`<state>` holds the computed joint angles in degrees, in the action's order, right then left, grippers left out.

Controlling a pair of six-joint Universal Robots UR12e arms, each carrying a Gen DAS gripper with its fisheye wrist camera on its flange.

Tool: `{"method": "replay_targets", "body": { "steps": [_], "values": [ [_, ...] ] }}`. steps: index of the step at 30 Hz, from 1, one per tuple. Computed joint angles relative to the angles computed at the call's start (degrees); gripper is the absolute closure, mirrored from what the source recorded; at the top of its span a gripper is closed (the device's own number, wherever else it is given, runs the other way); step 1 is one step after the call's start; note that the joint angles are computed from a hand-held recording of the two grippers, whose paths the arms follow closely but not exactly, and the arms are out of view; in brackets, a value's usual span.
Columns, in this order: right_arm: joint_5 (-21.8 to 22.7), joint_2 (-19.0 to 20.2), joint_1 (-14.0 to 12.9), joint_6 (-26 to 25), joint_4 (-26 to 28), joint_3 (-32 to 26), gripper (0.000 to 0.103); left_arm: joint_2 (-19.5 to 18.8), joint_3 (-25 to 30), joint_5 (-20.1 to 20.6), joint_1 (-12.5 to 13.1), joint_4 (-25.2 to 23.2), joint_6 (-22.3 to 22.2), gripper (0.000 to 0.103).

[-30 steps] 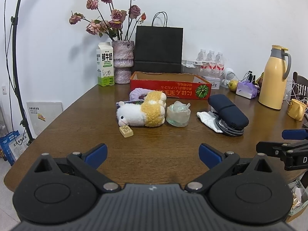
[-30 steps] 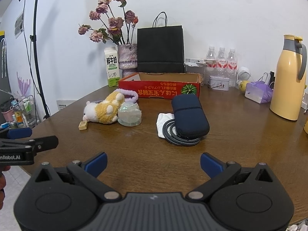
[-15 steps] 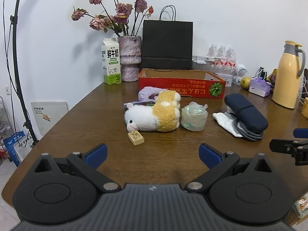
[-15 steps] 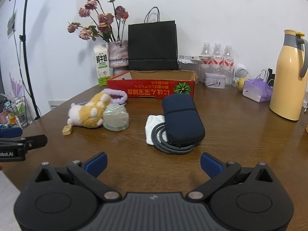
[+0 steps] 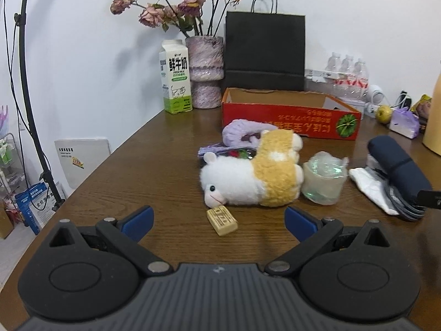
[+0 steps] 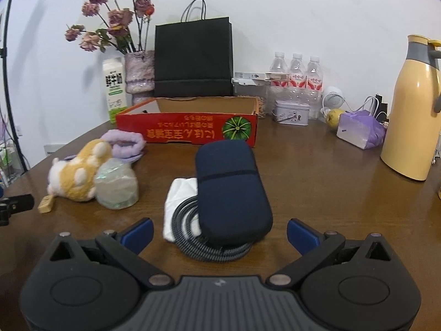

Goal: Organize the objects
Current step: 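Approach the beige wooden block with the left tool while the right tool grasps the navy case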

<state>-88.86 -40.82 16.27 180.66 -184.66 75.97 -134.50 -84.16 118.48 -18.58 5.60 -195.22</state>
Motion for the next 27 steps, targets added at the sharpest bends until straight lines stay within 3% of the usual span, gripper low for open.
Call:
{"method": "replay_targets", "body": {
  "steps": [9,16,19,27],
  "values": [
    [-0.2,3.3,-0.2,-1.9,4.6,-6.5,0.000,-1.4,2.8,0.4,0.9,-5.7,-2.6,0.003],
    [0.1,4.6,-0.4,-2.9,7.3,-9.3,0.000,-1.7,3.9,-0.4,1.3,-8.8,-3.8,0.017],
    [0.4,4.9,-0.4,-3.1,7.5,-9.8,0.000,-1.8,4.1,-0.2,1.3,-8.9,-4.2,0.017],
    [3.0,5.4,-0.7,-4.0,7.3,-10.4,0.023,-1.8,4.3,-0.3,1.3,-9.5,-5.0,0.016]
  ]
}}
